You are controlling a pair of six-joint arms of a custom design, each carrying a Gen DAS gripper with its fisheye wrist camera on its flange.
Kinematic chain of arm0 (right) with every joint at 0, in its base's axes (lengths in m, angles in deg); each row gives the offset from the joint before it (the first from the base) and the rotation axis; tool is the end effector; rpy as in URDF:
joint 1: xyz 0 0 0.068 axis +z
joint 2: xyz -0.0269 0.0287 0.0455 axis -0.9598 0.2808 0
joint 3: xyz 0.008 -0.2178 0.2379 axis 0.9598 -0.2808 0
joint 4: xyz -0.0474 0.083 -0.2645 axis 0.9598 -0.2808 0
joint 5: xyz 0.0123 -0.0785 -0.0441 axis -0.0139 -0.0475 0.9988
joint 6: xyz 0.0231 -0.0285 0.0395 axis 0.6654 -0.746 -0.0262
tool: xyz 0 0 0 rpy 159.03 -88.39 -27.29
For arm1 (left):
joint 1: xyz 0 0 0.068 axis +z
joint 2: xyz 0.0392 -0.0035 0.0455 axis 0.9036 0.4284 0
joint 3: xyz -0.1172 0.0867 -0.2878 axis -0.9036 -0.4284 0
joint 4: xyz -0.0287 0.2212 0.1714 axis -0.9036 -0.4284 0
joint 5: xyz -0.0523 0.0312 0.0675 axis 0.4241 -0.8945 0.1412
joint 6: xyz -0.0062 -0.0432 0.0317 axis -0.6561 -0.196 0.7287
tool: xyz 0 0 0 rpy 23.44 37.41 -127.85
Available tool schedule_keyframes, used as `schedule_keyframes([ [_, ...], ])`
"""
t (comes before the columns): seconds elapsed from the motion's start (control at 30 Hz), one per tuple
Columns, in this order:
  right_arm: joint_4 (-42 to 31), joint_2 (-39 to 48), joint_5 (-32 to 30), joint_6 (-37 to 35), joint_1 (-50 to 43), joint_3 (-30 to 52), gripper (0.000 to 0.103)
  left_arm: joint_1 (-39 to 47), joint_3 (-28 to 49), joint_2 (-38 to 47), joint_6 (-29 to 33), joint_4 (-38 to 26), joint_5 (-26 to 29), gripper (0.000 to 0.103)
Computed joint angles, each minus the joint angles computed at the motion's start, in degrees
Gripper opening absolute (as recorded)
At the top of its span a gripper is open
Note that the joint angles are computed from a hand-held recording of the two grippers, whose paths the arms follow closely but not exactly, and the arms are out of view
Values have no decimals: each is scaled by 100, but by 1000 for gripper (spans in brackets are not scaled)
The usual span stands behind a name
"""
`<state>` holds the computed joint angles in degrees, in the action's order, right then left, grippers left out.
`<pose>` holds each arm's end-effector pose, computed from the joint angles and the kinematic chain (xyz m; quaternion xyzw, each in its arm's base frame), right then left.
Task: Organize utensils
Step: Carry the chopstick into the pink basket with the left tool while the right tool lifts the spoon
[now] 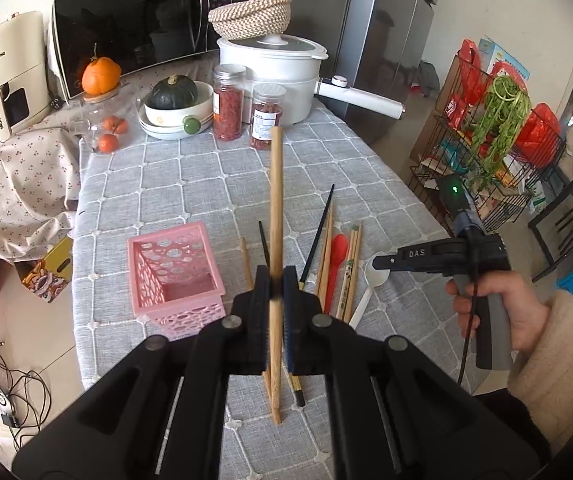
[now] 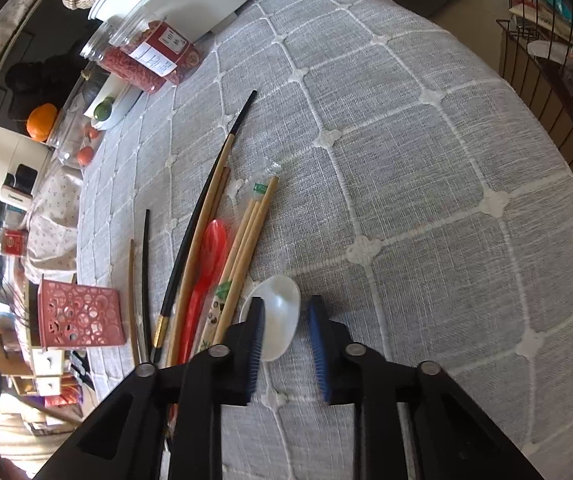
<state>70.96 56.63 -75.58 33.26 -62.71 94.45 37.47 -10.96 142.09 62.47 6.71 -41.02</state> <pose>0.3507 0.0790 0.1485 0.1344 0.9618 0.2057 0.1206 0.2527 -0.1306 0.2812 0.1285 0.9253 -0.1315 0.3317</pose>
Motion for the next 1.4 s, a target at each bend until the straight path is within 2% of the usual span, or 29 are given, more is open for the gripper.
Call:
schedule_keyframes([
  [0.07, 19, 47, 86, -39, 52, 38, 7, 37, -101, -77, 58, 75, 21, 7],
  [0.1, 50, 54, 144, -35, 75, 39, 6, 82, -141, -123, 78, 102, 54, 7],
  [0.27, 182, 62, 286, -167, 125, 25, 5, 293, -346, -469, -7, 296, 195, 7],
  [0.37, 245, -44, 377, -108, 173, -50, 5, 317, -442, -684, -3, 433, 98, 7],
  [0.6, 321, -838, 761, -208, 489, -160, 5, 516, -616, -1226, -84, 874, -73, 7],
  [0.73, 455, -1379, 978, -154, 664, -227, 4, 549, -754, -1537, -147, 1341, -380, 7],
  [0.83, 550, -1758, 1265, -157, 846, -229, 5, 501, -1003, -1692, -220, 1935, -838, 7],
  [0.97, 659, -2099, 1790, -221, 1190, -178, 5, 555, -1196, -1588, -265, 2551, -1209, 7],
  [1.1, 671, -2242, 2048, -220, 1463, -112, 5, 670, -1364, -1340, -308, 3084, -1364, 7],
  [1.23, 720, -2246, 2447, -275, 1754, -28, 5, 760, -1762, -941, 58, 4240, -1192, 7],
  [1.3, 781, -2220, 2584, -313, 1851, -8, 5, 664, -1746, -639, 302, 4348, -1364, 7],
  [1.4, 860, -2187, 2733, -332, 1963, 16, 5, 710, -1716, -304, 359, 4381, -1320, 7],
])
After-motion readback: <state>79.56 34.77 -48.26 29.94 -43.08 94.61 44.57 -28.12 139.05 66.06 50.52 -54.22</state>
